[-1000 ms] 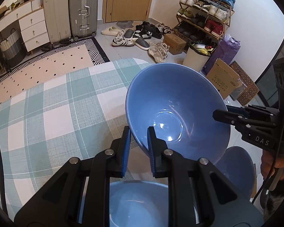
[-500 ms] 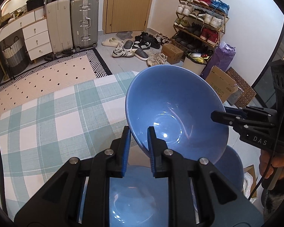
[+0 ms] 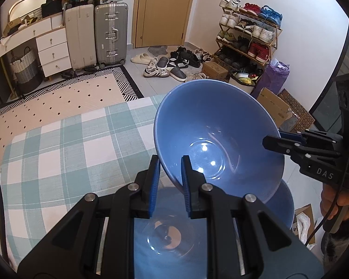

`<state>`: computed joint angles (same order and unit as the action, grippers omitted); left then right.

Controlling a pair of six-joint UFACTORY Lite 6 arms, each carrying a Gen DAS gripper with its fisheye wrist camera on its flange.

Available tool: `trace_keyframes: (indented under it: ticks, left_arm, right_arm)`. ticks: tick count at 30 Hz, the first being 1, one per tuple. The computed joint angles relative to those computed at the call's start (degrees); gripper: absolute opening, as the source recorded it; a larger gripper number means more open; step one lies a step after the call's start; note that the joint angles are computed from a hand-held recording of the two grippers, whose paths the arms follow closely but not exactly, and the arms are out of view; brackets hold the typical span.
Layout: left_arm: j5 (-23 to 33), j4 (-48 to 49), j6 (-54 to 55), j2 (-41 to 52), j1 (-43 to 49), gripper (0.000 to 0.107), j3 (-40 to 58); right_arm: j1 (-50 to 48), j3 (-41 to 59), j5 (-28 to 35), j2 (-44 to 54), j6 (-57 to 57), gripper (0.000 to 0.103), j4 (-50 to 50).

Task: Organize plates and bowls
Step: 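Carry the blue bowl with the left tool while the right tool carries its bowl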

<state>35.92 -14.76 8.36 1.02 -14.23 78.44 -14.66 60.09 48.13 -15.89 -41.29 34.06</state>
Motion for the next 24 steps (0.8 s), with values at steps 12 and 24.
trace_keyframes:
  ticks: [12, 24]
  left_arm:
    - [4.9, 0.8, 0.3, -13.8, 2.6, 0.015, -7.9]
    - [10.3, 2.8, -0.7, -26.7, 3.9, 0.015, -15.0]
  right_arm:
    - [2.9, -3.4, 4.0, -10.5, 4.6, 0.023, -1.1]
    - [10.9, -6.9, 6.2, -21.3, 16.2, 0.023, -7.9]
